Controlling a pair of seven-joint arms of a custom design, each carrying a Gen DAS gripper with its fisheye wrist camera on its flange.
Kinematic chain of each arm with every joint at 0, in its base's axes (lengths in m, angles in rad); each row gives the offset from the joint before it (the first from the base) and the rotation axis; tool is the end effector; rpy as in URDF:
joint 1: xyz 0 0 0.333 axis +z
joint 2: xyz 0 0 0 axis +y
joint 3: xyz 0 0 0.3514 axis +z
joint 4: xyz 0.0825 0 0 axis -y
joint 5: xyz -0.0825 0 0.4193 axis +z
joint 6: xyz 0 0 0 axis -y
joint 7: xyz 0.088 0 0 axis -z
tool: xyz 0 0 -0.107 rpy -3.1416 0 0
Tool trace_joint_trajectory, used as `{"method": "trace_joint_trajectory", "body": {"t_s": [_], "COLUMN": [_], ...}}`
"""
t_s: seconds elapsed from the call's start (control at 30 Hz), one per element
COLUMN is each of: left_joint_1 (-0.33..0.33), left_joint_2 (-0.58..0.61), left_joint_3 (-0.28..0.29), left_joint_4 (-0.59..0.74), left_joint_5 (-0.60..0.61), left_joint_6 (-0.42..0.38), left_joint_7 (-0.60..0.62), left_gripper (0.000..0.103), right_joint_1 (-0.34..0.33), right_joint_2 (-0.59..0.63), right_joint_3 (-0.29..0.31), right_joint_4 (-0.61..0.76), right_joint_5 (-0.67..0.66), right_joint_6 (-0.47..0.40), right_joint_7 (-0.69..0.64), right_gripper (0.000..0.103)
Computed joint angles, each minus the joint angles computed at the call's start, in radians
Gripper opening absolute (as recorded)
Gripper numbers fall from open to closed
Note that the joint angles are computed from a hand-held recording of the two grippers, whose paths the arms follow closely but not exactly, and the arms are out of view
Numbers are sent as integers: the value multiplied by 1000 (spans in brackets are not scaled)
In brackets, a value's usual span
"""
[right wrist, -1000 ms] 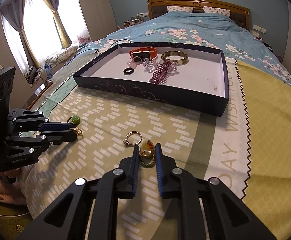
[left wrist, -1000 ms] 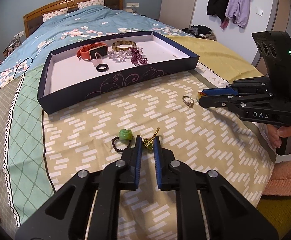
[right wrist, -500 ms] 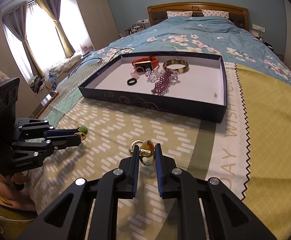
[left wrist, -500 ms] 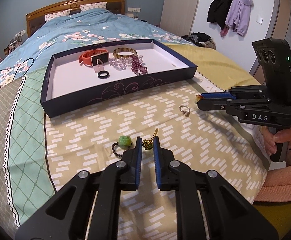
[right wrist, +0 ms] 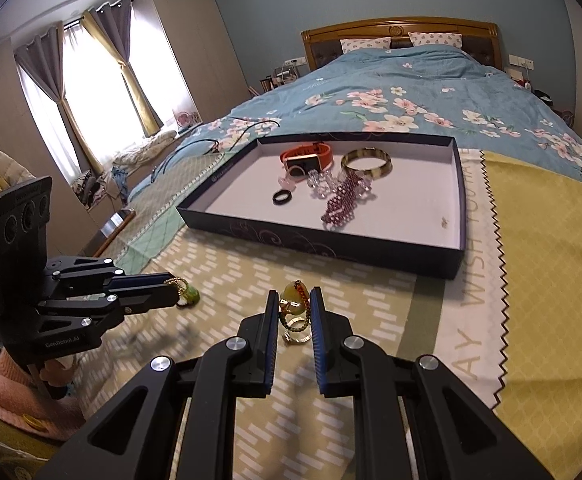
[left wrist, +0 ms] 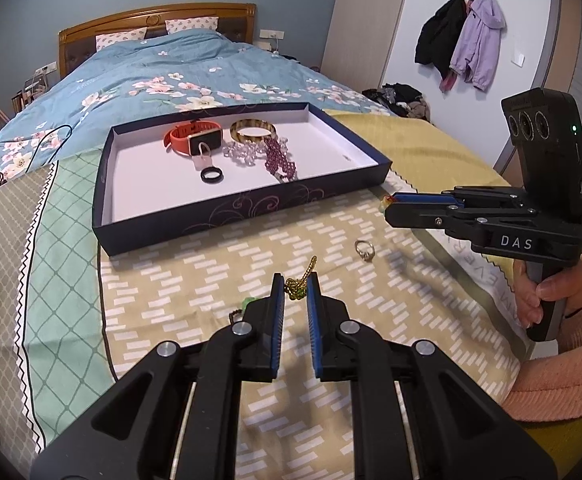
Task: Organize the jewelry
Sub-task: 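Carry the gold pendant and amber-stone ring toward the tray with both grippers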
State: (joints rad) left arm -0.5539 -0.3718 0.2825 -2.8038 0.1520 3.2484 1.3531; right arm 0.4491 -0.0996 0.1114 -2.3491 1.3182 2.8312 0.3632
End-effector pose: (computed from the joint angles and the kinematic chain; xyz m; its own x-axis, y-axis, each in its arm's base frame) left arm 0.4038 -0.1278 0.4115 -0.2487 -0.9553 0.1597 -0.7054 0.0656 -0.7058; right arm 0.4779 0.2423 0.4212 0.6300 -0.7306 -0.2634 -0.6441 -0.3021 -0.7028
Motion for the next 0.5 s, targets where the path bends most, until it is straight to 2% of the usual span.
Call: {"method": "trace_joint_trajectory", "body": {"t_s": [0.03, 0.5], "left_joint_1": [-9, 62], "left_joint_2": [0, 15], "left_joint_3": [9, -36], "left_joint_4": [2, 40], "left_joint_5": [-1, 55], "left_joint_6": [3, 35], "left_joint_7": [1, -52], "left_gripper": [12, 12], "right_joint_1": [1, 3], "right_joint_2": [1, 28], "right_joint_3": [1, 11], "right_joint_4": [4, 56], "right_joint_5": [3, 54], "right_joint_6": [0, 1], "right_joint_7": [-4, -64], "right_gripper": [14, 14]}}
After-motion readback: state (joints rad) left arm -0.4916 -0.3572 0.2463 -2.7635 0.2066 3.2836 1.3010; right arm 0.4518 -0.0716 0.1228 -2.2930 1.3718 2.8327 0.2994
